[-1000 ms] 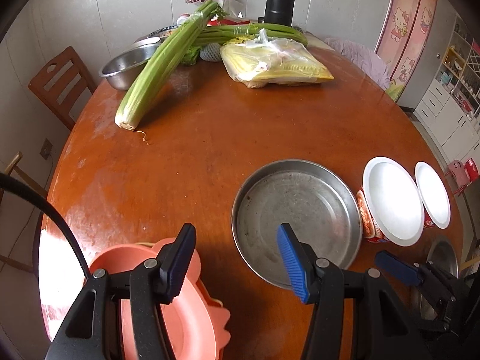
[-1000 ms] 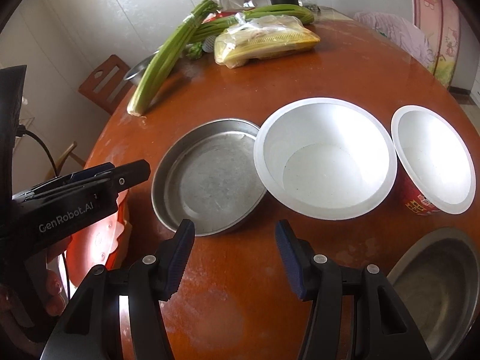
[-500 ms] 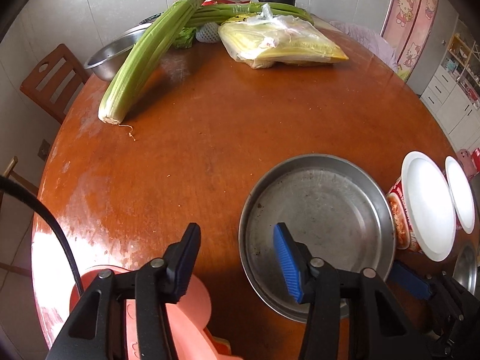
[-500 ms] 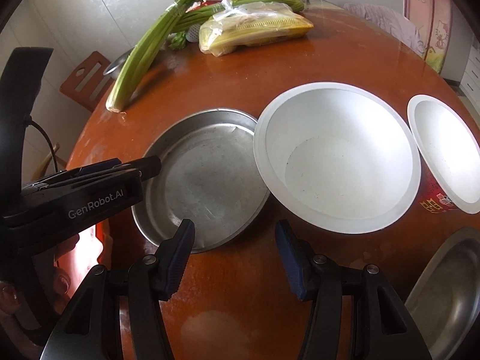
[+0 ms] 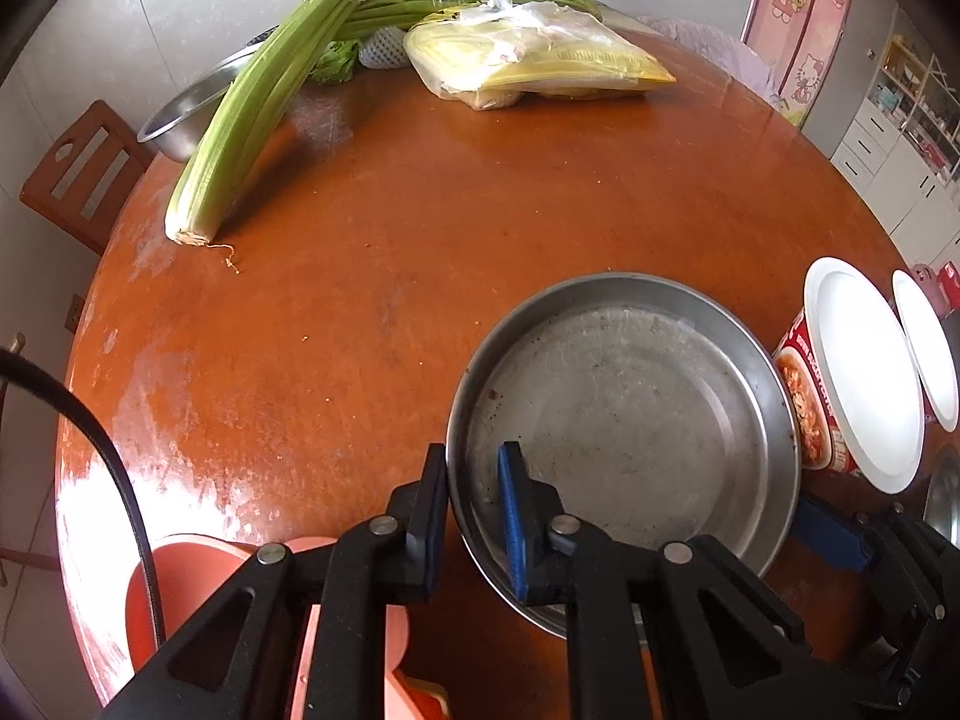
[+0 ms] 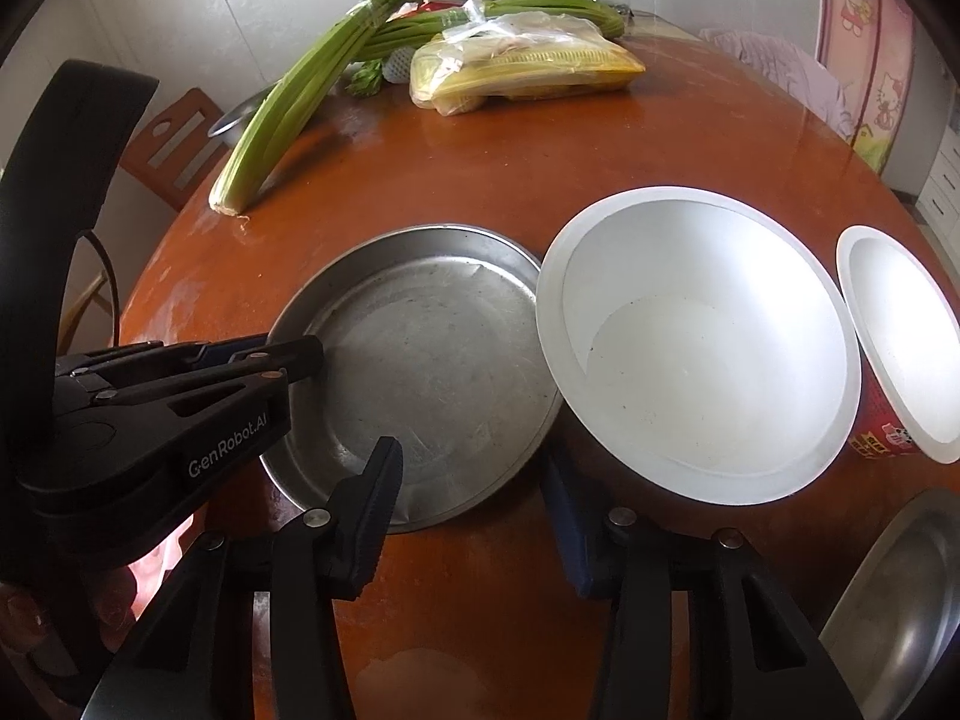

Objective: Organize plates and bowls
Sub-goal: 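Move both grippers to the steel tray rim and close on it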

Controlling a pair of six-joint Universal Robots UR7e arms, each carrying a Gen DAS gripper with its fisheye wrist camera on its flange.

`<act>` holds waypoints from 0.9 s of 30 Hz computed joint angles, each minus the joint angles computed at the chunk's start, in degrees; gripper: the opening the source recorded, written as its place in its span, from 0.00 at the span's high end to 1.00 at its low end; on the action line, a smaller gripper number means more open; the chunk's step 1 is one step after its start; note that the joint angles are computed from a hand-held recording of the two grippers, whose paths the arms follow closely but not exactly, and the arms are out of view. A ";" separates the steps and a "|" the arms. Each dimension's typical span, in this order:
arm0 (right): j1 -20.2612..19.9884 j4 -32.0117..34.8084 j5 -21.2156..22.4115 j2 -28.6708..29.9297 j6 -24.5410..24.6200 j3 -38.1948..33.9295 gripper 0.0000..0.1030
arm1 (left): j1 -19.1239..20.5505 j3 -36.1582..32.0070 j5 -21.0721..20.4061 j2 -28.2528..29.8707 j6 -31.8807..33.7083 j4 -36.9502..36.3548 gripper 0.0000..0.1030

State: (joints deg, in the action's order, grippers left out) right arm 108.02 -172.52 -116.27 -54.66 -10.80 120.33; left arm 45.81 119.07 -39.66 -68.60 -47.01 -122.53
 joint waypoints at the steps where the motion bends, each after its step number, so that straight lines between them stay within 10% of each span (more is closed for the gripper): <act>1: -0.06 0.25 0.33 -0.12 0.04 0.04 0.53 | -0.14 0.11 0.10 -0.15 -0.39 0.35 0.84; 27: 1.35 -1.18 3.77 -6.21 -1.85 5.18 0.52 | -6.52 5.58 0.36 -6.82 -5.61 1.30 0.83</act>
